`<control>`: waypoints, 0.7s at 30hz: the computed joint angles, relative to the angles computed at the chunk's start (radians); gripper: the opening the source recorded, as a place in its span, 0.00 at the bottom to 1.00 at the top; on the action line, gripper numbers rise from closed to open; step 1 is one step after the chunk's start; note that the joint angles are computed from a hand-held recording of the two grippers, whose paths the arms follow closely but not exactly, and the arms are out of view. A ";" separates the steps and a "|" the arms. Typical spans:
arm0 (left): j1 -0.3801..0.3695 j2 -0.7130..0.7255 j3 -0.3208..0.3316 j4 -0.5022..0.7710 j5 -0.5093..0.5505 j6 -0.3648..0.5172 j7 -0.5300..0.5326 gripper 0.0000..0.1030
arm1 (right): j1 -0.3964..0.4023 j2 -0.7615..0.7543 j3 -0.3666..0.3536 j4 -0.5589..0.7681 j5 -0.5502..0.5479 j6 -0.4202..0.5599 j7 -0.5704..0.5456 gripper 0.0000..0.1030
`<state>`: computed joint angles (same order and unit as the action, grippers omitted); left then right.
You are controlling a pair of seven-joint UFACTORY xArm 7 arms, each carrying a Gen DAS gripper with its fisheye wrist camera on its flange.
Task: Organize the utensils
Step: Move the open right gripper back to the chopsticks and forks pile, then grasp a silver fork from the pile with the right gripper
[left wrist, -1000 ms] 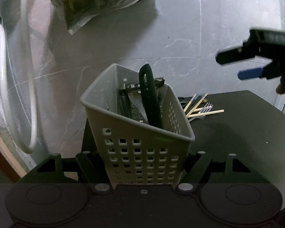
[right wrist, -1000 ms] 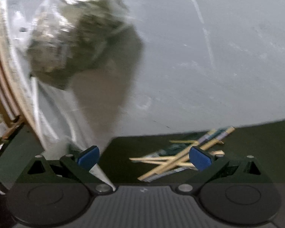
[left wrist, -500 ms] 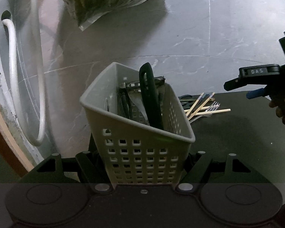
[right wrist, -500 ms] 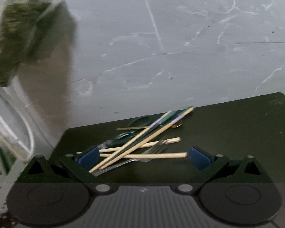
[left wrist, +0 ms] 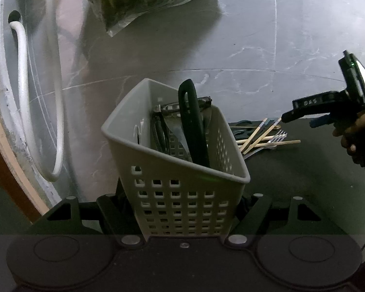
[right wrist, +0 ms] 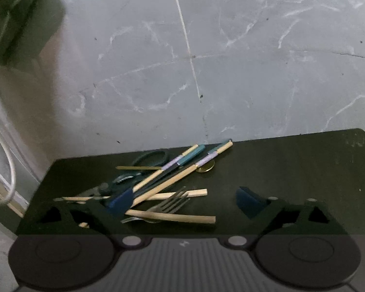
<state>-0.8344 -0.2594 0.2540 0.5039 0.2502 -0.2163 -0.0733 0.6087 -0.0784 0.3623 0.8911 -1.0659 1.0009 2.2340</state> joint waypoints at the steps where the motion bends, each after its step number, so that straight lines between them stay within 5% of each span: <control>1: 0.011 0.001 -0.012 0.000 -0.004 -0.001 0.000 0.74 | -0.004 0.001 -0.005 -0.003 0.004 -0.009 0.000 0.79; 10: 0.057 0.002 -0.063 -0.001 -0.007 -0.001 -0.009 0.74 | -0.036 0.000 -0.021 -0.055 -0.053 -0.113 0.091 0.61; 17: 0.062 0.002 -0.069 -0.001 -0.010 0.001 -0.009 0.74 | -0.051 0.017 -0.032 -0.092 -0.196 -0.199 0.273 0.51; 21: 0.060 0.001 -0.069 0.000 -0.012 0.004 -0.008 0.74 | -0.047 0.039 -0.040 -0.091 -0.251 -0.207 0.346 0.31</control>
<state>-0.7742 -0.2583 0.1850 0.5043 0.2381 -0.2127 -0.0810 0.5618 -0.0390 0.3219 0.7999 -1.3165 0.7942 2.5798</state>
